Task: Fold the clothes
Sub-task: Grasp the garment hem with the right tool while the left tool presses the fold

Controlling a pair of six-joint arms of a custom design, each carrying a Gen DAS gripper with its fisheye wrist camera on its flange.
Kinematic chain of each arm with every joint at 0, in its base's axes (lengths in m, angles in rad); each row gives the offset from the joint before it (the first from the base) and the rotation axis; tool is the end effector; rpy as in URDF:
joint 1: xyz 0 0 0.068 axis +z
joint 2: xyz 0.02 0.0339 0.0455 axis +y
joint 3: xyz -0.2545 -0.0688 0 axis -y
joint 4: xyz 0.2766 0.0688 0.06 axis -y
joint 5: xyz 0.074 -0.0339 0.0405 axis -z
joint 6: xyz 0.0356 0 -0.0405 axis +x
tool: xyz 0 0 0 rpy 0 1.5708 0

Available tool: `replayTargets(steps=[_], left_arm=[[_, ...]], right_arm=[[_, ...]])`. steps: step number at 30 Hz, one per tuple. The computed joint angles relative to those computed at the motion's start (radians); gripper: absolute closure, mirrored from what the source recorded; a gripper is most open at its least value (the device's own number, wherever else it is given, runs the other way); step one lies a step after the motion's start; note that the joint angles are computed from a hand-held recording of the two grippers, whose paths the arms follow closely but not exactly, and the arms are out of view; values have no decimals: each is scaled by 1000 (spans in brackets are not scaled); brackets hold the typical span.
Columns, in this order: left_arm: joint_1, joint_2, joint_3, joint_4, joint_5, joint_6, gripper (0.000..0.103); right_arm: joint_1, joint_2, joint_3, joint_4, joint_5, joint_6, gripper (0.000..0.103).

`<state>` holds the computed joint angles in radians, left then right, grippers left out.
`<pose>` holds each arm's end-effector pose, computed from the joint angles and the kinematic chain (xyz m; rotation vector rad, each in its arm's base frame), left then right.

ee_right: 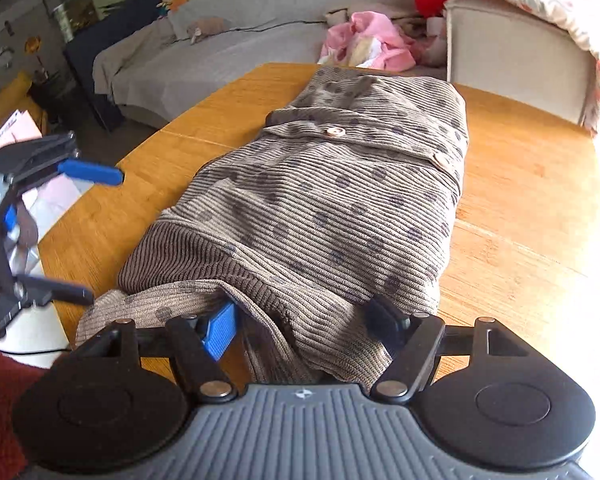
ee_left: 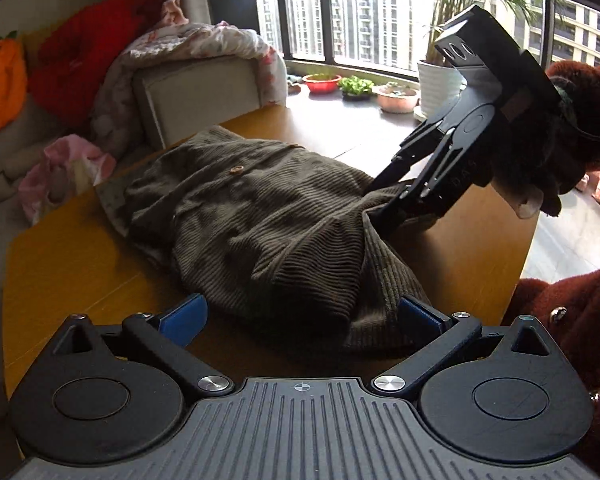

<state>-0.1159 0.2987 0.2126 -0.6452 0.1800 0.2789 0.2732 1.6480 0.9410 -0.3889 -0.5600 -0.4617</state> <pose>0.1370 -0.0224 0.1516 0.5393 2.2264 -0.1227 0.3189 0.1090 0.1406 -1.0786 2.3095 0.6700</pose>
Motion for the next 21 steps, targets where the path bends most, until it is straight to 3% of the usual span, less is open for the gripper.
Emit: replayTargets(steps=[6, 9, 12, 15, 19, 21], left_arm=[[-164, 51, 0, 77, -65, -35, 0], [-247, 174, 3, 173, -152, -28, 0], [-248, 372, 8, 348, -217, -6, 0], [-167, 526, 50, 462, -223, -28, 0], [13, 608, 133, 474, -36, -73, 0], [45, 635, 158, 479, 10, -78, 0]], right_arm=[[-28, 44, 37, -25, -54, 111, 31], [-30, 62, 52, -26, -68, 145, 31], [-26, 56, 50, -23, -63, 148, 31], [1, -74, -70, 51, -4, 34, 31], [29, -348, -316, 183, 47, -234, 24], [45, -423, -402, 249, 55, -317, 22]])
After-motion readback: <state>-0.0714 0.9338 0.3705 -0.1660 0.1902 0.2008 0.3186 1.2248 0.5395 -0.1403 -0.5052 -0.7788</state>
